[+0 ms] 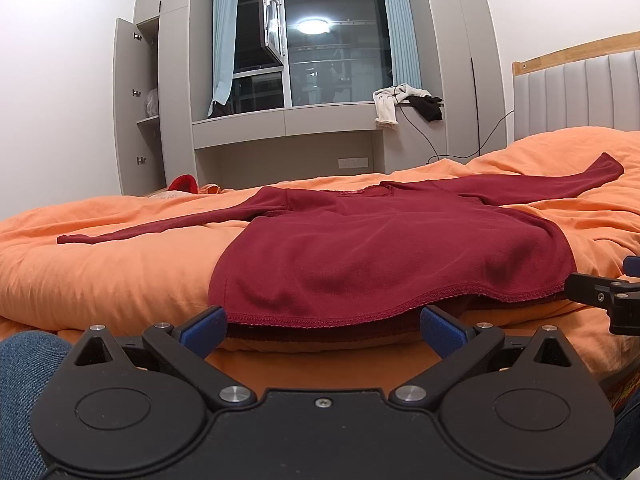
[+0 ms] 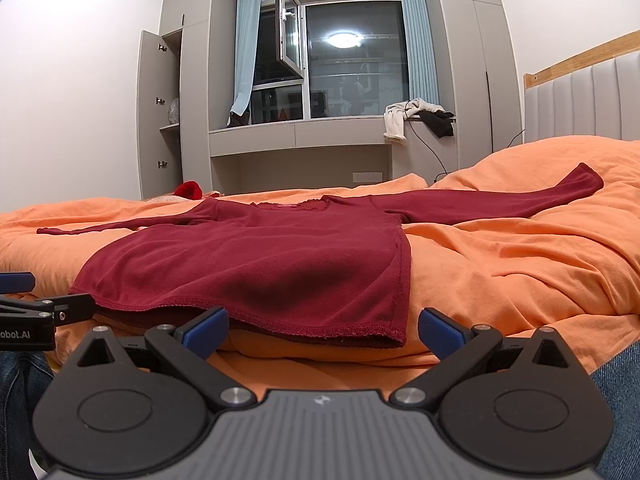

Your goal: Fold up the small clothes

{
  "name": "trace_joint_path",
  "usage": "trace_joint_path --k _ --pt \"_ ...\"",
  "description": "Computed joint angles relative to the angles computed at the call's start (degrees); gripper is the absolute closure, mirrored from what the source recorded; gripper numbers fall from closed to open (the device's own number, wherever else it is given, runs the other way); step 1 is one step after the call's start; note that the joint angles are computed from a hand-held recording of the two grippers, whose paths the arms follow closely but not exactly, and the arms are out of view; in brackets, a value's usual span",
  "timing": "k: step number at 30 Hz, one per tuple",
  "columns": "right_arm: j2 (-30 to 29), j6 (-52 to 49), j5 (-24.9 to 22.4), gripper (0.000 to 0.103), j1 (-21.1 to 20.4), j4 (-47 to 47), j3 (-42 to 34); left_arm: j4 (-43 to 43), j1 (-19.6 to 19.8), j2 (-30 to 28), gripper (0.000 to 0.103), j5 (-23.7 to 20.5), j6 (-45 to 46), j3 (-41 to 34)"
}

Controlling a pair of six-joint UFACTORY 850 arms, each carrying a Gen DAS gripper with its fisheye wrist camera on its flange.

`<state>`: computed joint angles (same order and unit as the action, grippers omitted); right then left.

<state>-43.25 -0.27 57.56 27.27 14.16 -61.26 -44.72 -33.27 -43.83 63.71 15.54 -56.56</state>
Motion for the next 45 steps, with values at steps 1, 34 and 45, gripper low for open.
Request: trace_joint_path --k 1,34,45 --pt "0.01 0.05 0.05 0.0 -0.01 -0.06 0.05 0.04 0.01 0.0 0.0 -0.01 -0.03 0.03" --pt "-0.88 6.39 -17.8 0.0 -11.24 -7.78 -14.91 -1.03 5.93 -3.77 0.0 -19.89 12.76 -19.32" --pt "-19.01 -11.8 -34.29 0.0 -17.79 23.28 -49.32 -13.8 10.41 -17.32 0.0 -25.66 30.05 -48.12"
